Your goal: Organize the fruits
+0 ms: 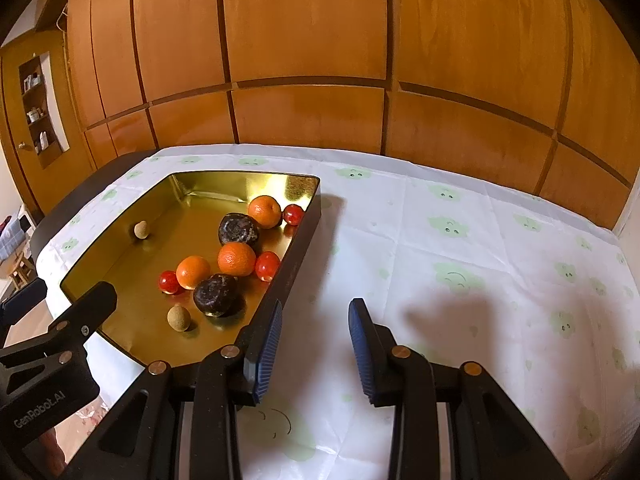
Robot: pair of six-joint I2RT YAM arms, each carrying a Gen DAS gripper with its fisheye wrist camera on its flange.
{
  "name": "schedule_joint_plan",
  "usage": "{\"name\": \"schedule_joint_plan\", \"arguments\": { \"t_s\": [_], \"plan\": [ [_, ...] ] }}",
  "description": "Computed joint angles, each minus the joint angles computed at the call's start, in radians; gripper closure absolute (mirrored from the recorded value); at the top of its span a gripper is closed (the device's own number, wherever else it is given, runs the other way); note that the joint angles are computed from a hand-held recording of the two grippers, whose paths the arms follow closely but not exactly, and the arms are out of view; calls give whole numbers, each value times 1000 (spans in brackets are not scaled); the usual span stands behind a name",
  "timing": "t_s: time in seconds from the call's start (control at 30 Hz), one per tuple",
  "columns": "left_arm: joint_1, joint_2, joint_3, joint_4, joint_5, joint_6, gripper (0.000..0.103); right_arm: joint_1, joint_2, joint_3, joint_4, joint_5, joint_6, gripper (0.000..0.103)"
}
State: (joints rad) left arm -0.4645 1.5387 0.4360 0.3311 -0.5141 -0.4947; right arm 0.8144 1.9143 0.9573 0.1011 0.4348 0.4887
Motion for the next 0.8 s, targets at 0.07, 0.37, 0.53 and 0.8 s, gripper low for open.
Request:
{"name": "schedule_joint_plan", "arguments": {
  "t_s": [0.07, 0.37, 0.53, 0.8],
  "plan": [
    [0, -3, -3, 3, -3, 3, 0, 1, -1, 0, 2, 2, -1, 68],
    [4, -22, -15, 10, -6, 7, 0, 4, -1, -2, 7, 6, -8, 68],
    [8, -28, -15, 1, 2, 8, 0, 9, -4, -7, 12, 11, -10, 67],
    [5, -31, -15, 3, -4, 9, 0, 13, -8, -8, 11, 14, -20, 67]
  ]
}}
